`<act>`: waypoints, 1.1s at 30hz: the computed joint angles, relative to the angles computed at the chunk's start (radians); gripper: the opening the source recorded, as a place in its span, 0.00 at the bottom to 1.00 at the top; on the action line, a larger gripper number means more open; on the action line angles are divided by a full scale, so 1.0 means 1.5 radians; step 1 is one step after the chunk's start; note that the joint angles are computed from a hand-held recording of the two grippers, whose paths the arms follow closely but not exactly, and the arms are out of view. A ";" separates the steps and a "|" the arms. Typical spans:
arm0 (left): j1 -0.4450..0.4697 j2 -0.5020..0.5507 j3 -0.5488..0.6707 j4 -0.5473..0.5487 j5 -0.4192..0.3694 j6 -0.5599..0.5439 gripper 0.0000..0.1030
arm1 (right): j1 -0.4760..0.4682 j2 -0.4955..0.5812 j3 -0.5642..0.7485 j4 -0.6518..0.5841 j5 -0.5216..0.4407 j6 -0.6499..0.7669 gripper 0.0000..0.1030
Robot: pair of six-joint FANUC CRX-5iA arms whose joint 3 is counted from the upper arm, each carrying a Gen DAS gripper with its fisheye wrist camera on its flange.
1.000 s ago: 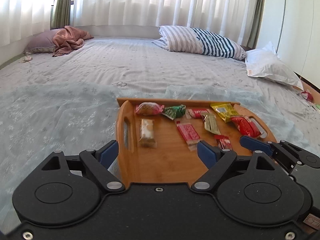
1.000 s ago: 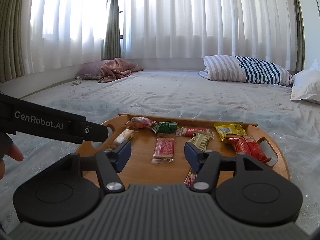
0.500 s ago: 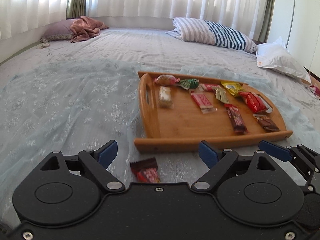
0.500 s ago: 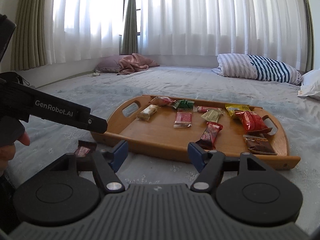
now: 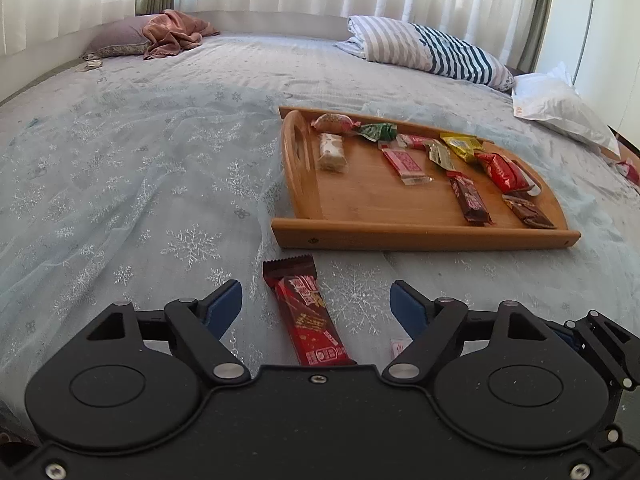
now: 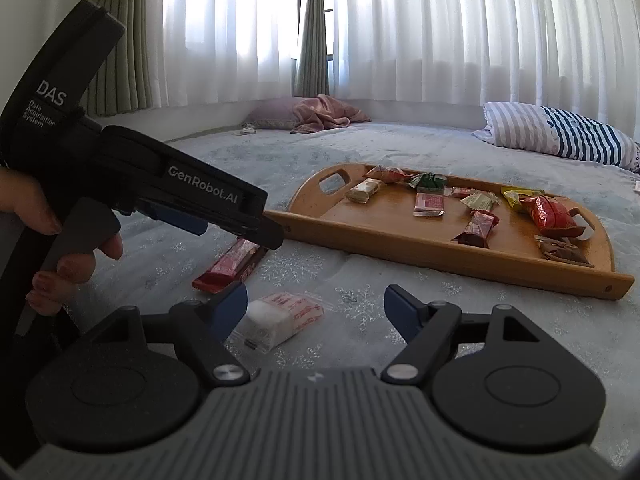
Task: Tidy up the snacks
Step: 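Grasp the red chocolate bar with left tool while right tool grasps white pastry pack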
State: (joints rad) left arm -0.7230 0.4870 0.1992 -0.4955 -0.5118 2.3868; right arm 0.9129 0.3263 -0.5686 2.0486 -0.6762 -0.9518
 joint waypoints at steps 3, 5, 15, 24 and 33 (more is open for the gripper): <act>0.006 0.000 -0.008 0.026 0.007 -0.017 0.67 | 0.007 0.006 0.006 -0.011 0.008 0.016 0.83; 0.009 0.000 -0.013 0.040 0.013 -0.025 0.63 | 0.010 0.009 0.010 -0.012 0.008 0.021 0.77; 0.014 0.001 -0.020 0.061 0.012 -0.050 0.42 | 0.015 0.023 0.029 -0.022 0.024 0.036 0.65; -0.003 -0.011 -0.015 0.005 -0.006 -0.011 0.30 | 0.030 0.037 0.045 -0.079 0.007 0.061 0.48; -0.005 0.002 -0.006 0.019 -0.017 -0.017 0.31 | 0.054 0.039 0.045 -0.145 -0.035 0.085 0.42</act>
